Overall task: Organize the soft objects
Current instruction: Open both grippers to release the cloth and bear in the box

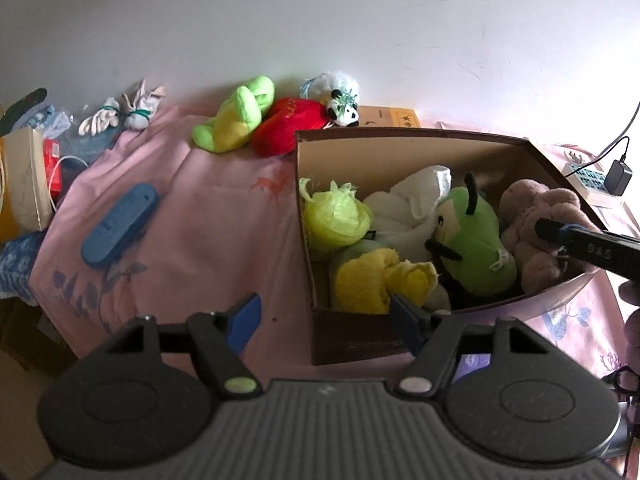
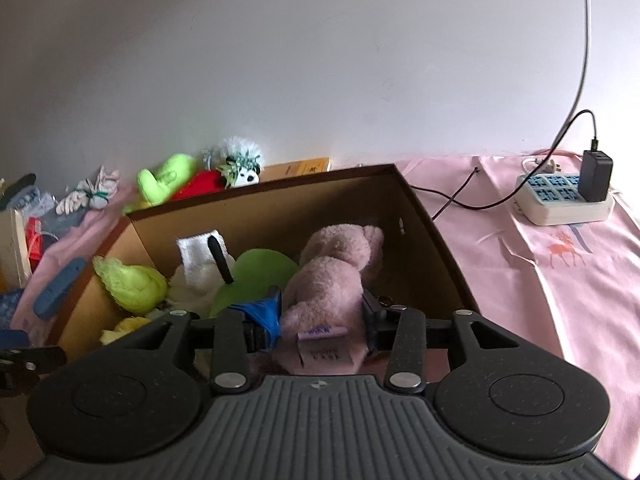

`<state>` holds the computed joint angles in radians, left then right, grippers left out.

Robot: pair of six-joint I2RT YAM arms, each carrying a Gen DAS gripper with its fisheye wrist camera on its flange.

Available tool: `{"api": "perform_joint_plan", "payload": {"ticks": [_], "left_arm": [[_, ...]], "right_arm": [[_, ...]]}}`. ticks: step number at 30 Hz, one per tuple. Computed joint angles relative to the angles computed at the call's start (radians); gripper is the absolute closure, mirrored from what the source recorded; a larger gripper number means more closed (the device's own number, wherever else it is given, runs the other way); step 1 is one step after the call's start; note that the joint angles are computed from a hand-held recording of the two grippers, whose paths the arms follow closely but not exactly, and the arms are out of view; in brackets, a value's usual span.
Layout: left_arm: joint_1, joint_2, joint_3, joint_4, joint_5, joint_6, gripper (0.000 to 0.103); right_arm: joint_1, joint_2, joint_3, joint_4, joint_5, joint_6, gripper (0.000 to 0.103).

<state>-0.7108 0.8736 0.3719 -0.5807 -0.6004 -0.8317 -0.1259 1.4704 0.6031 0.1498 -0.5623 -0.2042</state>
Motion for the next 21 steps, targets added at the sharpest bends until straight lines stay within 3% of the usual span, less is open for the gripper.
{"api": "perform_joint_plan", "payload": {"ticks": [21], "left_arm": [[-0.169, 0.061, 0.019, -0.074, -0.015, -0.147, 0.031]], "right_arm": [[-0.156, -0.313, -0.152, -0.305, -0.128, -0.147, 0.078]]}}
